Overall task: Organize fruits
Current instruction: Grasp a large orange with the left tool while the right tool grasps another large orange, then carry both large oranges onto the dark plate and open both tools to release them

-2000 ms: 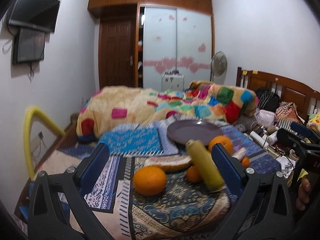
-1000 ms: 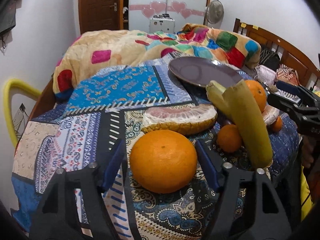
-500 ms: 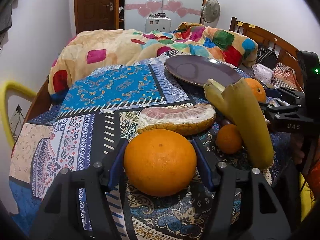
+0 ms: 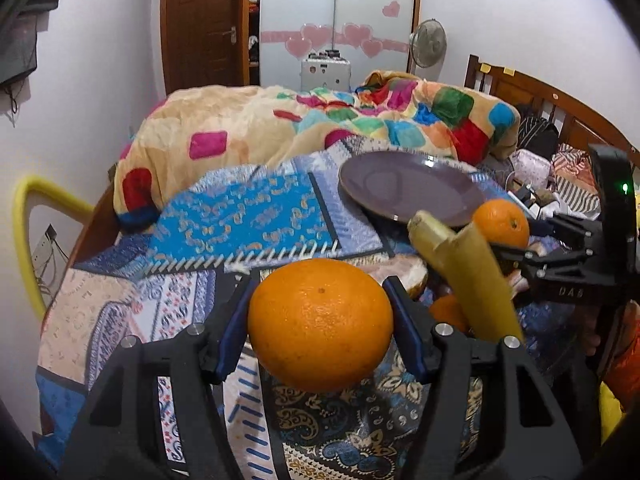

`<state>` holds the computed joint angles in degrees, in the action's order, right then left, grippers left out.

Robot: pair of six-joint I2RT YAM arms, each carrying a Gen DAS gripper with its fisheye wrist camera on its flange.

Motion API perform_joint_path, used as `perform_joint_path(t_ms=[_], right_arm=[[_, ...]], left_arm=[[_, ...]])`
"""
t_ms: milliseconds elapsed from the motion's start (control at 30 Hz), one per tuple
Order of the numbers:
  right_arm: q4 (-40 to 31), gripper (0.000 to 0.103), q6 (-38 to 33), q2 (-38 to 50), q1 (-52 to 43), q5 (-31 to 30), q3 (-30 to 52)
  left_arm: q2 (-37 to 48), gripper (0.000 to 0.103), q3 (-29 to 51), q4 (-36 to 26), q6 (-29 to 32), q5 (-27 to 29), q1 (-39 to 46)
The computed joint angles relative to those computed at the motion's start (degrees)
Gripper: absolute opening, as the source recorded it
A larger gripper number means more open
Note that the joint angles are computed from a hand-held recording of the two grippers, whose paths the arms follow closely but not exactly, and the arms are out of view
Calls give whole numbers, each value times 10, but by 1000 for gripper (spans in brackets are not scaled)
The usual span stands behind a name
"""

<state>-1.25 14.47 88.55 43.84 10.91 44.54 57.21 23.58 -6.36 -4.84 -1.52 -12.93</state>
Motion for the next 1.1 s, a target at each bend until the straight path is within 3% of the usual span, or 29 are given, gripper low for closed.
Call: perform_joint_path(t_ms=[300, 533, 800, 1100], right_arm=[[-17, 65, -3, -64, 2, 19, -6], [-33, 65, -11, -104, -4, 48, 6], [-23, 65, -29, -112, -24, 66, 23], [10, 65, -51, -58, -59, 60, 62]], left_arm=[[-11, 64, 64, -32, -2, -37, -35], [18, 64, 113, -20, 8, -75, -77], [98, 64, 174, 4, -1, -69, -81], [211, 64, 244, 29, 2, -63, -72]])
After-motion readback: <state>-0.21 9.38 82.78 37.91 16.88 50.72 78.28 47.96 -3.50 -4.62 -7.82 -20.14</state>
